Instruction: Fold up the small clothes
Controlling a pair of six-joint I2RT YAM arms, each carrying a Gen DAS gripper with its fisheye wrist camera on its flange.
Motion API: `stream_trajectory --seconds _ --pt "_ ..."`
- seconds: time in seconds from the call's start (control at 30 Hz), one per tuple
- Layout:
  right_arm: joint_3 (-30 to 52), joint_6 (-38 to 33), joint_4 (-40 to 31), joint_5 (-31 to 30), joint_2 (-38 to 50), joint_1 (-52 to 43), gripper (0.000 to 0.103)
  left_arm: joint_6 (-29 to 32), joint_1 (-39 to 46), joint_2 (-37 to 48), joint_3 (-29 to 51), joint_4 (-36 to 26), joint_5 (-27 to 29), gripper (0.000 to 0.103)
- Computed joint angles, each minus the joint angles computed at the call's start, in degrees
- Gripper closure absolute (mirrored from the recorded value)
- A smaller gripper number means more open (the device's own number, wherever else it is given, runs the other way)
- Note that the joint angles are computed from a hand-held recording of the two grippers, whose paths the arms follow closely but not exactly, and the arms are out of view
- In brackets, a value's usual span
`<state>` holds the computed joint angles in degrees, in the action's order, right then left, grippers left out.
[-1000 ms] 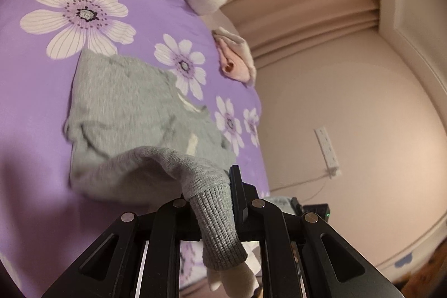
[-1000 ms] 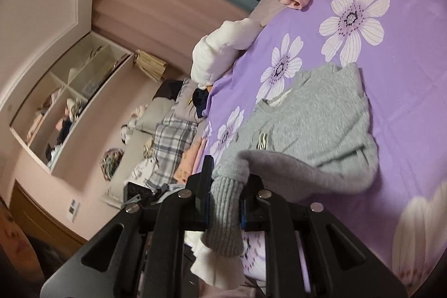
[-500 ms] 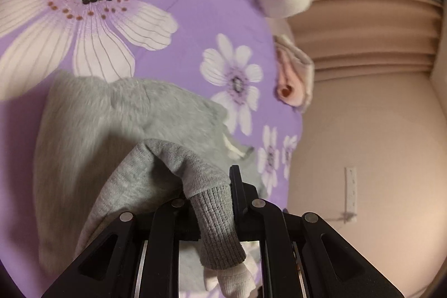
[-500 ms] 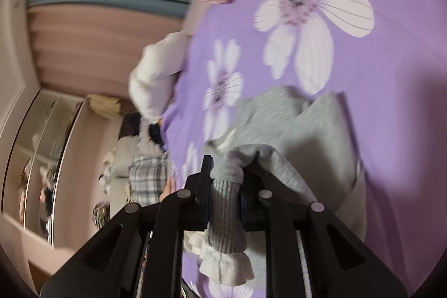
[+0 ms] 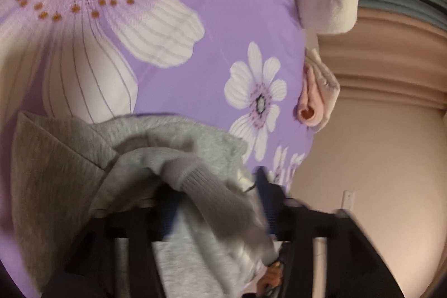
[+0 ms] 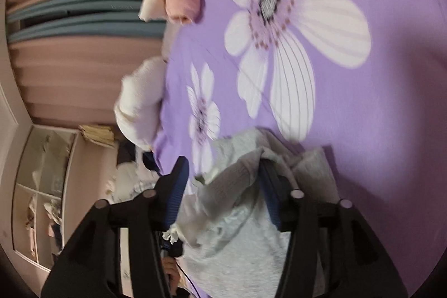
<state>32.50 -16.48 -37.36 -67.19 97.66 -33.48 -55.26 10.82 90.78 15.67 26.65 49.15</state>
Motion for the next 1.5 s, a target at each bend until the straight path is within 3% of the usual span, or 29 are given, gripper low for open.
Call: stream_trajectory --seconds 0.07,0.13,0.23,0.33,0.43,0.53,0.63,0.7,0.8,0.93,1.1,1.13,1.17,1.27,1.33,1.5 --pt "0.0 -2.0 -2.2 0.8 -2.6 -1.6 0.045 -0.3 2.4 -5.0 -1.1 -2.4 -1.2 0.027" --pt "0.5 -8.0 -7.4 0.6 -3.8 -3.3 0.044 1.5 3.6 -9.9 -1.3 -6.8 -2.5 0.027" --pt "-1.1 -13.0 -10.3 2.0 -8.9 -3.2 0.044 11.1 3.0 -20.3 -0.6 -22.0 -5.7 0.027" --pt "-3.6 -12.7 -8.2 6.1 -16.7 -0.9 0.044 16.0 -2.2 -28.5 -0.7 -31.9 -11.2 0.027" --pt "-6.8 -9.2 -4.8 10.6 -26.8 3.8 0.044 16.8 -11.8 -35.2 -1.4 -38.3 -19.8 0.027" --pt "-9.0 -5.4 -2.6 15.2 -37.2 14.7 0.044 14.1 -22.9 -39.1 -3.1 -39.7 -26.8 0.027" --pt "-10.7 3.9 4.2 22.5 -45.3 31.7 0.044 10.7 -33.8 -39.1 -3.7 -38.7 -35.3 0.027" --pt "-10.6 9.8 11.4 28.1 -43.9 42.7 0.045 10.0 -39.2 -37.2 -3.6 -37.6 -40.6 0.027" --pt "-8.6 16.4 22.9 38.9 -35.2 56.1 0.045 9.6 -42.6 -30.2 -3.2 -34.3 -46.0 0.027" --pt "-3.2 14.9 30.0 46.5 -21.1 66.5 0.045 11.2 -42.8 -27.7 -4.2 -31.3 -46.6 0.027" --pt "2.5 11.5 29.0 48.8 -11.2 72.0 0.048 12.3 -41.1 -32.3 -6.6 -31.9 -44.4 0.027" --pt "3.4 10.7 29.1 49.6 -9.1 72.6 0.05 12.3 -40.8 -33.1 -6.9 -32.1 -44.0 0.027" --pt "4.0 10.4 29.1 49.9 -7.6 73.4 0.06 12.0 -40.9 -32.4 -6.6 -31.5 -43.9 0.027" --pt "3.3 9.0 30.3 51.7 -8.1 75.5 0.081 11.8 -41.1 -32.9 -6.2 -32.3 -43.8 0.027" --pt "2.1 8.8 31.6 53.7 -10.0 76.2 0.089 12.0 -40.9 -32.7 -5.8 -32.8 -43.5 0.027" --pt "3.1 9.4 32.0 55.1 -12.8 73.7 0.091 12.6 -38.4 -31.7 -5.3 -32.5 -41.3 0.027"
